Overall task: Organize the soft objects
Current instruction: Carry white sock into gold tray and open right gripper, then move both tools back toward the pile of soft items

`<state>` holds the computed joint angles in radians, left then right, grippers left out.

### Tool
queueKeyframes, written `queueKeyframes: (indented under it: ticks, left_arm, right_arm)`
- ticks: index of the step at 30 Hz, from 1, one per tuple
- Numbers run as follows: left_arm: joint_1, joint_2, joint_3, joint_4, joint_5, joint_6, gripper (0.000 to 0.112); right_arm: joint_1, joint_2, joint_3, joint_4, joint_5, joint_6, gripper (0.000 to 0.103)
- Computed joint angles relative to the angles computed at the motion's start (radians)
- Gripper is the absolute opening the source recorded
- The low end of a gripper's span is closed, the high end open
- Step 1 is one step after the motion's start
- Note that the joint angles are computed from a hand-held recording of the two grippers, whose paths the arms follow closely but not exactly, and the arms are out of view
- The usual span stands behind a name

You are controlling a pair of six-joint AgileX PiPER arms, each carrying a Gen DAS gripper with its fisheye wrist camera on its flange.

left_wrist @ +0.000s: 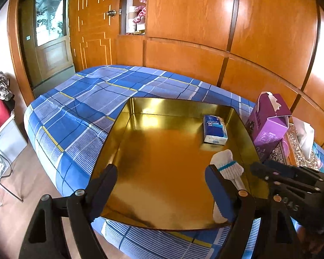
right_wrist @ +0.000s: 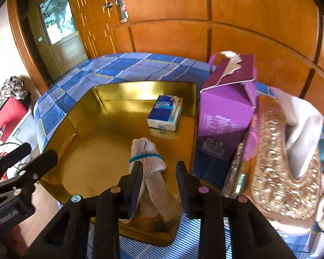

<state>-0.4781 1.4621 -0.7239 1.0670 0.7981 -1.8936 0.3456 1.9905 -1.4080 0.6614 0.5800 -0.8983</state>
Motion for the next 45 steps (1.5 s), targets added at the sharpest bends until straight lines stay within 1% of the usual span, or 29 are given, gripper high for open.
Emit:
queueKeyframes:
  ticks: [3,6,9,14,20,23,25,27,29,34,36,38,40,43,45]
  left_arm:
    - [-0.008,0.0,-0.005,0.001,0.004,0.006,0.084]
    - [-0.022,0.002,-0.012,0.005,0.012,0.005,0.084]
    - [-0.036,-0.001,-0.015,0.016,0.015,0.003,0.084]
    - [-0.058,0.004,-0.034,0.011,0.009,0.032,0.084]
    - [-0.107,0.01,-0.063,0.017,0.03,0.063,0.084]
    - [-0.119,0.003,-0.069,0.02,0.009,0.081,0.083]
    - [-0.126,0.006,-0.083,0.015,0.005,0.094,0.083]
    - [-0.131,0.014,-0.1,0.015,0.001,0.104,0.083]
    - [-0.138,0.023,-0.126,0.01,0.004,0.126,0.083]
    - [-0.173,0.031,-0.21,0.031,-0.016,0.208,0.083]
    - [-0.181,0.052,-0.265,0.018,-0.052,0.276,0.083]
    - [-0.186,0.09,-0.336,-0.024,-0.09,0.367,0.083]
    - [-0.2,0.149,-0.436,-0.086,-0.123,0.487,0.083]
    - [-0.24,0.249,-0.576,-0.16,-0.14,0.643,0.083]
    - [-0.264,0.342,-0.691,-0.245,-0.159,0.802,0.083]
  right_arm:
    - [-0.012,-0.047,0.058,0.047,-0.046,-0.047,0.031]
    - [-0.032,-0.106,0.128,0.115,-0.095,-0.128,0.031]
    - [-0.065,-0.156,0.169,0.177,-0.091,-0.195,0.031]
    - [-0.116,-0.24,0.255,0.315,-0.146,-0.36,0.032]
    - [-0.233,-0.292,0.303,0.419,-0.129,-0.489,0.033]
    - [-0.326,-0.303,0.327,0.473,-0.115,-0.545,0.033]
    - [-0.408,-0.3,0.334,0.481,-0.098,-0.541,0.033]
    - [-0.465,-0.291,0.341,0.491,-0.111,-0.548,0.034]
    - [-0.541,-0.272,0.336,0.443,-0.12,-0.494,0.034]
    - [-0.715,-0.189,0.263,0.217,-0.117,-0.221,0.034]
    - [-0.768,-0.155,0.236,0.131,-0.12,-0.104,0.034]
    - [-0.809,-0.11,0.196,-0.008,-0.115,0.066,0.034]
    - [-0.838,-0.074,0.174,-0.088,-0.115,0.16,0.034]
    - [-0.872,-0.04,0.166,-0.097,-0.113,0.157,0.034]
    - [-0.887,-0.038,0.169,-0.079,-0.101,0.137,0.034]
